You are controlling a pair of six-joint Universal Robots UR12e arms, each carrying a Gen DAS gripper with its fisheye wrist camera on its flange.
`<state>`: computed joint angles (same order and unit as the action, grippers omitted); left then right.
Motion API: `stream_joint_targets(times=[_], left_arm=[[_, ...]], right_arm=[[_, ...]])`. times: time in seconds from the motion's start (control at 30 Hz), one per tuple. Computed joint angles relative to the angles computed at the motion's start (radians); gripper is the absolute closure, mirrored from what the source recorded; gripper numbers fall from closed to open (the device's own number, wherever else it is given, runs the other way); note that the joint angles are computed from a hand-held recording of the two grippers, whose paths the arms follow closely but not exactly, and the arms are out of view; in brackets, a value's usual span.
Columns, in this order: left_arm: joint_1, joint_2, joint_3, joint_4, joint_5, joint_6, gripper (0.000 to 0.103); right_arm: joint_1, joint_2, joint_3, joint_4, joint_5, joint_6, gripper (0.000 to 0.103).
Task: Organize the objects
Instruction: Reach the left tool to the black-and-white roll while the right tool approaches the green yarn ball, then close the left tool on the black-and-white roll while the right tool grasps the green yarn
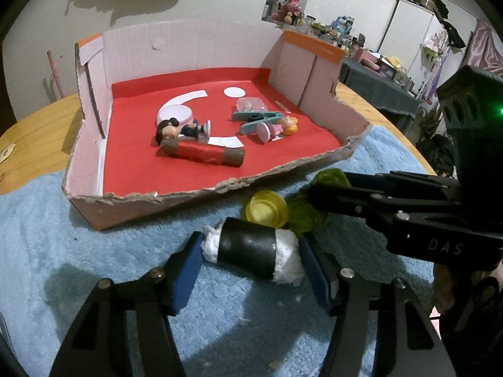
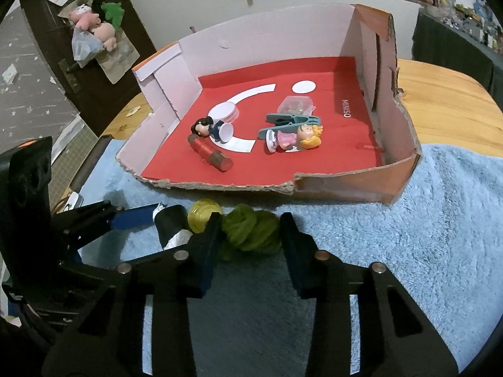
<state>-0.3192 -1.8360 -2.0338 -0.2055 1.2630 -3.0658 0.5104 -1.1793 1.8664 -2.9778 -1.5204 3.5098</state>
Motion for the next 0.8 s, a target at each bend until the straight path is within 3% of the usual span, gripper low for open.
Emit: stream_joint_targets(times=[0.8], left_arm=[[0.005, 0.061, -0.066, 0.048, 0.008, -0.023, 0.04]], right_arm=[[0.03, -0.059, 0.068, -0.052, -0.024, 0.016, 0.07]])
